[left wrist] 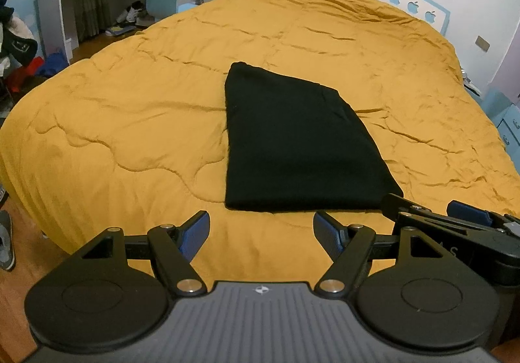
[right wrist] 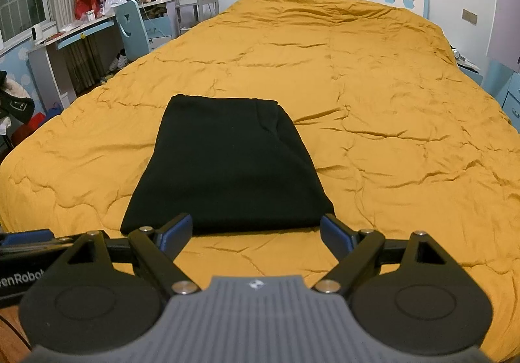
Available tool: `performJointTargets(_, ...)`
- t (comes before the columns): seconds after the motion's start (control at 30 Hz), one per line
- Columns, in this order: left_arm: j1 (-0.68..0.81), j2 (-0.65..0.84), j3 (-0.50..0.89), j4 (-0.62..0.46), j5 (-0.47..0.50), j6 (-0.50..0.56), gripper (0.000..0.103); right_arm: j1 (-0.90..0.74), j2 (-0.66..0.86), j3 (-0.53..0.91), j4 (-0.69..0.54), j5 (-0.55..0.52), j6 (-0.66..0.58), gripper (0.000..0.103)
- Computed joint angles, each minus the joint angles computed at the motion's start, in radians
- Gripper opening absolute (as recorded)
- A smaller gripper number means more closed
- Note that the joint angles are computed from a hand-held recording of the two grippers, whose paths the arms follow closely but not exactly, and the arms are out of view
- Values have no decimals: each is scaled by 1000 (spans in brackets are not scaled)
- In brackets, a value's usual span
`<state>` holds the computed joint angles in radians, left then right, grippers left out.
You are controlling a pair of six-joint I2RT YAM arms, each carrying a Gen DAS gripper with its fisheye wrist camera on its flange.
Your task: Fold small clothes
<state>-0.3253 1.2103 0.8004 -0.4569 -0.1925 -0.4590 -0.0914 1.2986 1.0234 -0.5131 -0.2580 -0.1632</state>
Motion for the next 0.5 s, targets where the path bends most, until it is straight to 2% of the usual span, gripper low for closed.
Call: performJointTargets(0.5,-7,10,2,-6,-24,2,85,15,-4,-11,6,22,2,82)
